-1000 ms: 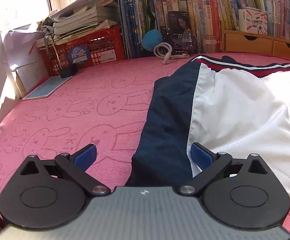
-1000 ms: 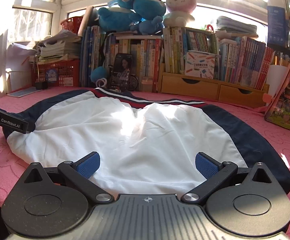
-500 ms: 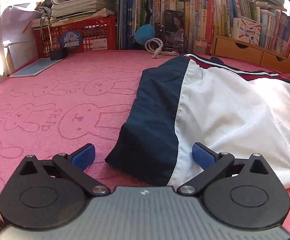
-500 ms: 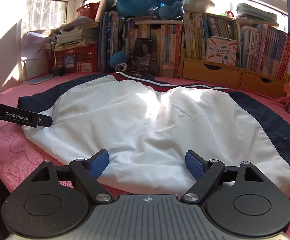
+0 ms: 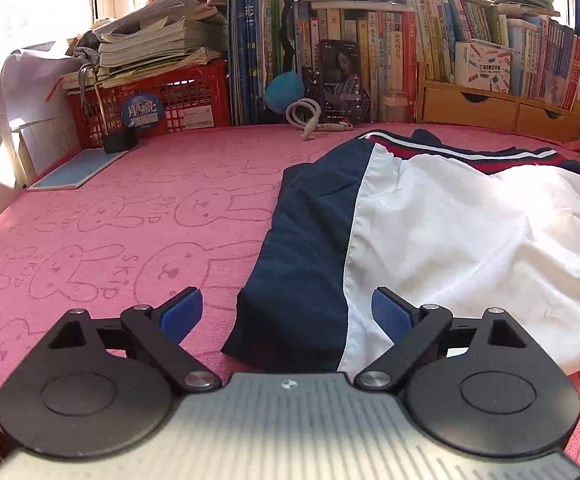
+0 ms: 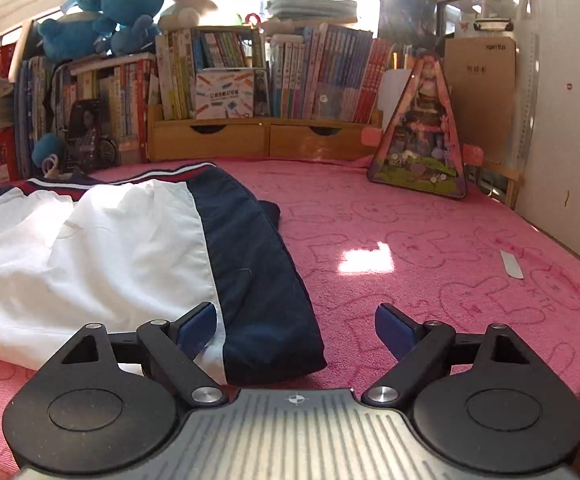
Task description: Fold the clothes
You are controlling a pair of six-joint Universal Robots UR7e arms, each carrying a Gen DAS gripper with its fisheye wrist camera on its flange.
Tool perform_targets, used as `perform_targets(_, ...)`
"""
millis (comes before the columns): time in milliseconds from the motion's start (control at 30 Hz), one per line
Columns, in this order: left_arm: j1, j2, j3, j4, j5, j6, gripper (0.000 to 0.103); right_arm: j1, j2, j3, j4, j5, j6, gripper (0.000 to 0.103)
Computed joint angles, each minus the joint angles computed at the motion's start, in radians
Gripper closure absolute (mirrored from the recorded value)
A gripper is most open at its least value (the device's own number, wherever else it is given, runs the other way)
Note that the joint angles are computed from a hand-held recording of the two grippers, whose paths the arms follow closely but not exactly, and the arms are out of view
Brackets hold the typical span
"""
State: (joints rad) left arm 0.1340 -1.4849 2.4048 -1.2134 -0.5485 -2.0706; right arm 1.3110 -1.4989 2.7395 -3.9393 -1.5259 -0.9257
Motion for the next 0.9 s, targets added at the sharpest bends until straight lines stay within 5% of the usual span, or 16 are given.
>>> perform_targets(167, 0.075, 0.005, -0.029, -0.184, 0.203, 0.217, 0.007, 0.189, 0.023, -0.093, 0.244, 0.06, 0.069, 0.016)
perform_targets(267, 0.162, 0.105, -0.077, -0.248, 0.293, 0.309, 0.007, 0.306, 0.137, -0.177, 0.307, 0.009, 0.125, 0.016)
perform_targets(400, 0.259, 0.192, -0.103, -0.427, 0.31, 0.506, 0.007, 0.383, 0.255, -0.243, 0.318, -0.083, 0.101, 0.016)
perform_targets(500, 0.317, 0.233, -0.129, -0.432, 0.27, 0.533, 0.007, 0.415, 0.316, -0.285, 0.354, -0.141, 0.082, 0.016)
perform_targets(567, 0.339, 0.258, -0.144, -0.319, 0.261, 0.436, 0.006, 0.411, 0.337, -0.291, 0.343, -0.192, 0.06, 0.016)
perform_targets(767, 0.336, 0.248, -0.127, -0.24, 0.274, 0.349, 0.0, 0.35, 0.328, -0.322, 0.297, -0.28, 0.062, 0.018)
perform_targets(900, 0.342, 0.228, -0.116, -0.282, 0.267, 0.367, 0.0, 0.283, 0.265, -0.332, 0.336, -0.233, 0.025, 0.045)
